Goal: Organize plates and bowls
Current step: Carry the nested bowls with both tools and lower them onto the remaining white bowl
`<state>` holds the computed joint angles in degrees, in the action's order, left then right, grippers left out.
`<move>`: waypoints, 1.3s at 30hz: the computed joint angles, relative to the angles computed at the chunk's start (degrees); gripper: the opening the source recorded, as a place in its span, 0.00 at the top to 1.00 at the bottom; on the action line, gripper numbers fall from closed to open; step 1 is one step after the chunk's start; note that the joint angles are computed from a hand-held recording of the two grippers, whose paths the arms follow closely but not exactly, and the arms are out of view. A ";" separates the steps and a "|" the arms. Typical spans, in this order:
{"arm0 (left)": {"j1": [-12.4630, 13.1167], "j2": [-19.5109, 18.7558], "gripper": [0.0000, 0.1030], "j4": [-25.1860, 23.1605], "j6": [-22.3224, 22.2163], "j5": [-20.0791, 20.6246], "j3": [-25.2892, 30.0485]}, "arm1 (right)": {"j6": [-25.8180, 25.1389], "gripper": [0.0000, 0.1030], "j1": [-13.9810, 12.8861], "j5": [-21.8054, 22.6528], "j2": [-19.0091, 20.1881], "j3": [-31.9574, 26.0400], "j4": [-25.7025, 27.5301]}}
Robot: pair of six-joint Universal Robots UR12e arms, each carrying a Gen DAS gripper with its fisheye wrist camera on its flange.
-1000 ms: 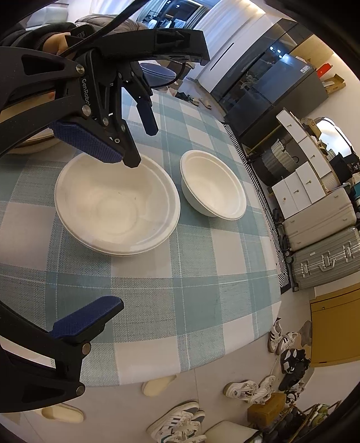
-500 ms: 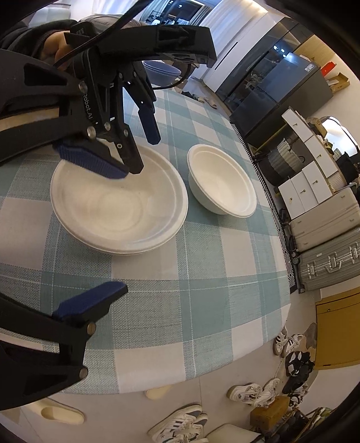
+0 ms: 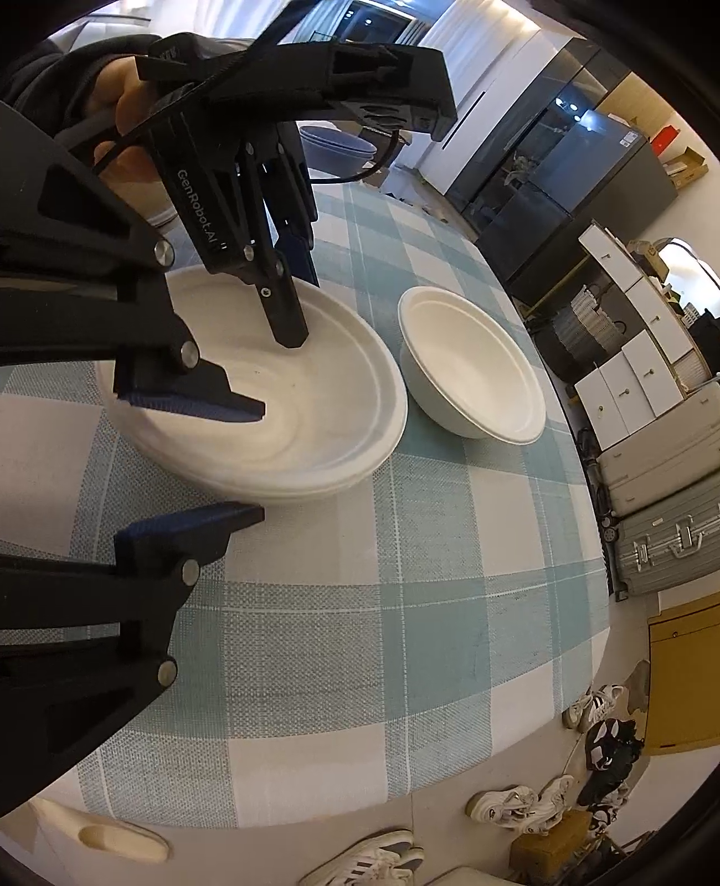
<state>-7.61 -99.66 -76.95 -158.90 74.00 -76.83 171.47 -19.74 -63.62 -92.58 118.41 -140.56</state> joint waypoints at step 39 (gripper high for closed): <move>3.92 -2.33 0.85 4.21 -5.17 -1.17 9.29 | 1.29 0.80 6.12 -2.67 3.13 -9.15 -2.39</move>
